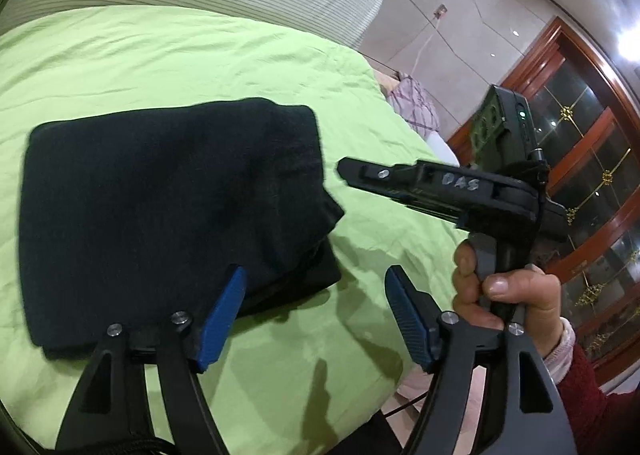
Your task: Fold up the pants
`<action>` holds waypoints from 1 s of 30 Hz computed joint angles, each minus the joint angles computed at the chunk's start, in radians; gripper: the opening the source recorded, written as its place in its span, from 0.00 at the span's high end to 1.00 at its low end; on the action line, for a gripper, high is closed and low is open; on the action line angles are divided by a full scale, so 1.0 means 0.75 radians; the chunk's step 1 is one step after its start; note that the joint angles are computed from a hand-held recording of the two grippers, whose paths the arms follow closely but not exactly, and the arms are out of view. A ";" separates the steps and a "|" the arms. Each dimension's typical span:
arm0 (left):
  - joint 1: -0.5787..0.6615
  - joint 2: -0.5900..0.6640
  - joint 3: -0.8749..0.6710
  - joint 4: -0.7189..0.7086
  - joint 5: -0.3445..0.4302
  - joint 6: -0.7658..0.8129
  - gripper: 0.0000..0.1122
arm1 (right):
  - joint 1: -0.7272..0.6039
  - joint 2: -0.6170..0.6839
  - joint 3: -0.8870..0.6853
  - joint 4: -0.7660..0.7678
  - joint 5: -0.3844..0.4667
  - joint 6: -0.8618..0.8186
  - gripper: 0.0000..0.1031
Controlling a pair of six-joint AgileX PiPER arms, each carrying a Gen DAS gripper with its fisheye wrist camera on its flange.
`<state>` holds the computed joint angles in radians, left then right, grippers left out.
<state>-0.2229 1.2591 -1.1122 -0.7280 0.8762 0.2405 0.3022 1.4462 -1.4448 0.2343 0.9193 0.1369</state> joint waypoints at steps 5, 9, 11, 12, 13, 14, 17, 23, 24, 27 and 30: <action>0.129 -0.084 0.052 -0.008 0.041 0.012 0.33 | 0.146 -0.066 0.033 -0.170 -0.117 0.197 0.26; 0.297 -0.128 0.068 -0.050 0.113 0.051 0.30 | 0.246 -0.004 -0.057 -0.317 -0.059 0.308 0.22; 0.384 -0.130 0.068 -0.065 0.144 0.066 0.28 | 0.290 0.029 -0.100 -0.404 -0.025 0.374 0.21; 0.437 -0.130 0.071 -0.080 0.160 0.081 0.28 | 0.306 0.049 -0.127 -0.437 -0.002 0.404 0.21; 0.473 -0.125 0.070 -0.088 0.169 0.091 0.28 | 0.317 0.068 -0.151 -0.457 0.016 0.428 0.21; 0.512 -0.115 0.063 -0.091 0.181 0.096 0.28 | 0.331 0.082 -0.167 -0.485 0.022 0.460 0.21; 0.596 -0.080 0.055 -0.122 0.194 0.121 0.28 | 0.358 0.123 -0.208 -0.564 0.051 0.532 0.20; 0.692 -0.035 0.037 -0.116 0.231 0.153 0.27 | 0.383 0.158 -0.190 -0.661 0.098 0.628 0.20; 0.710 -0.033 0.047 -0.122 0.230 0.173 0.27 | 0.385 0.157 -0.184 -0.666 0.102 0.637 0.20; 0.703 0.008 0.031 -0.099 0.221 0.177 0.27 | 0.351 0.141 -0.123 -0.628 0.070 0.644 0.20; 0.710 0.048 0.021 -0.094 0.232 0.179 0.27 | 0.340 0.143 -0.087 -0.661 0.072 0.672 0.20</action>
<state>0.3095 1.2948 -1.0966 -0.7987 1.0506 0.3751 0.5574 1.5534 -1.5097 -0.2612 0.9730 0.6412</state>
